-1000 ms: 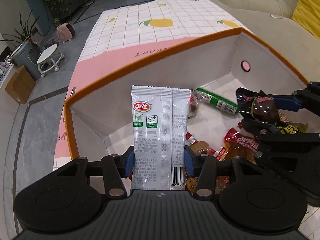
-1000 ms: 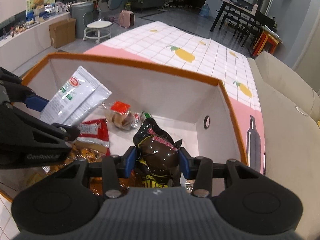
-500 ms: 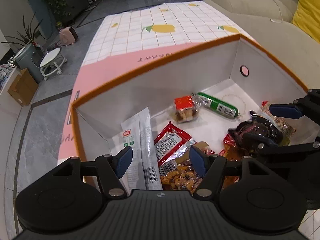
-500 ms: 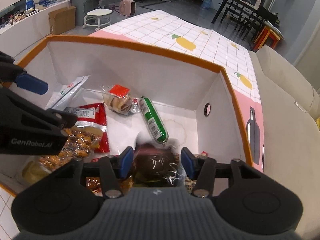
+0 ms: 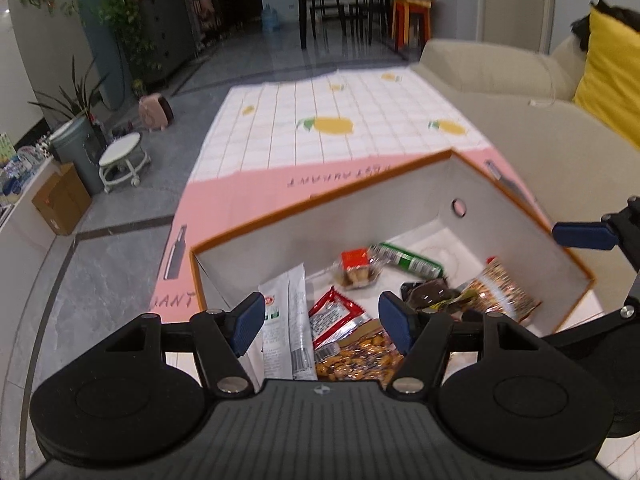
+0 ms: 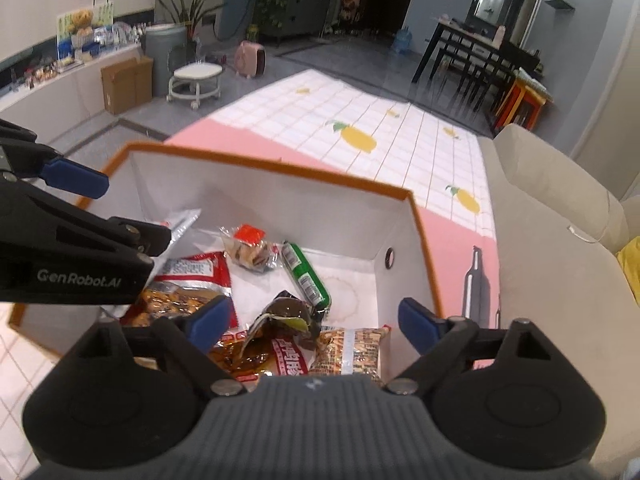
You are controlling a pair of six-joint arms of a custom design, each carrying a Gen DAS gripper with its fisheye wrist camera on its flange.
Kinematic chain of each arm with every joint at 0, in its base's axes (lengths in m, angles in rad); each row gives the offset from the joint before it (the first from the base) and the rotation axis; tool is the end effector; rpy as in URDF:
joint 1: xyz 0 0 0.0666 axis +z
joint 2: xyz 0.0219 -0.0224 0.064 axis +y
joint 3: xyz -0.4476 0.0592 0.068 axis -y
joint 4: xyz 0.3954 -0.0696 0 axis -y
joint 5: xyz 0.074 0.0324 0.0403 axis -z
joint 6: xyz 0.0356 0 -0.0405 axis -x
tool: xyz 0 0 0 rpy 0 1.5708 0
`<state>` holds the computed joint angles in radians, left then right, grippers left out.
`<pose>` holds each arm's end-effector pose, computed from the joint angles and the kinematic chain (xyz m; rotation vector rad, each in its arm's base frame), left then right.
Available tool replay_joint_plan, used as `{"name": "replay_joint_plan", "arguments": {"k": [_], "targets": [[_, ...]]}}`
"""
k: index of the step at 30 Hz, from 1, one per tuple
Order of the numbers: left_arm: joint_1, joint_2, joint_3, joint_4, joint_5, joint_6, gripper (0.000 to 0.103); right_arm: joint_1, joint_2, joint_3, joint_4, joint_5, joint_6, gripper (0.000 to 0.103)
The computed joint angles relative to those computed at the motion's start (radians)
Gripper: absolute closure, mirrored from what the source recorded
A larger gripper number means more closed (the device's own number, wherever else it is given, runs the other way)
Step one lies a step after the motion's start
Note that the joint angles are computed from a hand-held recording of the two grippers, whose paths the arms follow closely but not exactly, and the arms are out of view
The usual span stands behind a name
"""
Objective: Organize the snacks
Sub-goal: 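Move both grippers back toward the two packets beside the orange box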
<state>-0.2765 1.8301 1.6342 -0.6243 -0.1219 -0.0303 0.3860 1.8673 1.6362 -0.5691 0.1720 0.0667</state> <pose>0.6405 -0.1777 0.3887 0.3074 2.3634 0.0290 0.6310 0.2494 0.3698 -0.4483 2.3134 -0.0486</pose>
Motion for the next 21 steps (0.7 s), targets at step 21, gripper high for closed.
{"name": "replay_joint_plan", "arguments": {"k": [21], "targets": [[-0.084,-0.255,-0.318,0.21,-0.004,0.094,0.026,0.028,-0.301,-0.406,0.239,0.028,-0.107,0.004]]}}
